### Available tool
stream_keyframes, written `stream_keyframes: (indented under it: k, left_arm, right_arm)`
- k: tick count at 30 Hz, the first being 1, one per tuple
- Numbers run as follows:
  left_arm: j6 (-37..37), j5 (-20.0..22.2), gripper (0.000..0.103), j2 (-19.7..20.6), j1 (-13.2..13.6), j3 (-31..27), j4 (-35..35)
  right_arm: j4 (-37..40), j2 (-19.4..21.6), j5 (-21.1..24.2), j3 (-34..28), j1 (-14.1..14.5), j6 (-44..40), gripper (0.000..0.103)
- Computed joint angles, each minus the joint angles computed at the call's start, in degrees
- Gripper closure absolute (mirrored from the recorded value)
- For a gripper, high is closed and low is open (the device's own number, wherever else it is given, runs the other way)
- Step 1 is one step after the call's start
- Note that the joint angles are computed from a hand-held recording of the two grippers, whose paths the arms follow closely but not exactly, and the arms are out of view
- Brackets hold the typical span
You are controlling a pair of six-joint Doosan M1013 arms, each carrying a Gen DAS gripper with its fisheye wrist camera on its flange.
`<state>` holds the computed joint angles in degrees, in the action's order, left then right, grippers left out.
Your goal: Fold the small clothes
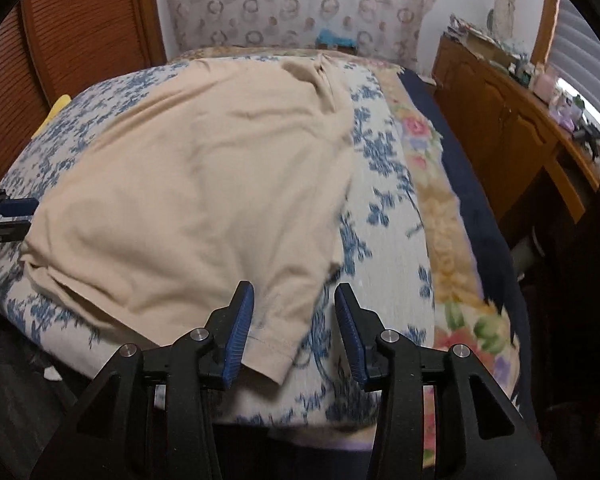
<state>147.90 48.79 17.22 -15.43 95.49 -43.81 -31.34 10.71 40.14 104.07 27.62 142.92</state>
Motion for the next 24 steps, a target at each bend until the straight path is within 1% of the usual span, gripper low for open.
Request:
stream_keyframes:
  k: [2,4,8,10,13,15,16,17,18,19,21,24]
  left_arm:
    - [-0.4,0.7,0.065,0.1,-0.1,-0.1,1.0]
    - [-1.0,1.1,0.065,0.1,-0.4,0.0,2.3]
    - [-0.8,0.1,0.065,-0.5,-0.7,0.5,3.1]
    - [-0.3,0.1,0.065,-0.5,-0.7,0.7,2.7]
    - [2.0,2.6,0.065,-0.3,-0.4,0.7,0.4]
    - [2.9,3.2,0.065,-0.3,-0.6,0.8,-0.1]
    - [3.5,3.8,0.076,-0.2,-0.5,0.7,-0.4]
    - [3.8,4.3,0.086,-0.1,-0.6,0.6,-0.3]
    - [4.2,4.2,0.088,0.0,-0.7,0.5,-0.5]
    - [4.8,4.2,0.099,-0.1,-0.5,0.6,-1.3]
    - [5.7,4.7,0.102,-0.1,-0.1,0.3,-3.0]
    - [7.6,4.2,0.102,-0.7,0.6,0.1,-7.0]
  right_arm:
    - [1.6,-0.5,-0.4,0.5,-0.1,-0.6,0.061]
    - [4.6,-0.9,-2.3,1.0,-0.5,-2.4,0.061]
    - [8.4,-1.1,-5.8,1.6,-1.0,-5.7,0.060]
    - [9.0,-1.1,-6.3,1.6,-1.1,-6.7,0.061]
    - [10.4,-1.3,-7.8,2.1,-1.3,-7.8,0.069]
    - [11.0,-1.3,-8.5,2.1,-1.3,-8.8,0.074]
    - [13.6,-1.4,-9.8,2.4,-1.6,-11.5,0.085]
    - [14.1,-1.4,-10.3,2.4,-1.6,-11.9,0.088]
    - [13.8,-1.5,-10.6,2.5,-1.6,-11.6,0.089]
    - [14.4,-1.6,-11.5,2.8,-1.7,-12.5,0.093]
    - [14.6,-1.8,-13.0,3.3,-1.9,-12.4,0.096]
    - [10.6,-2.7,-15.8,4.1,-1.8,-8.6,0.098]
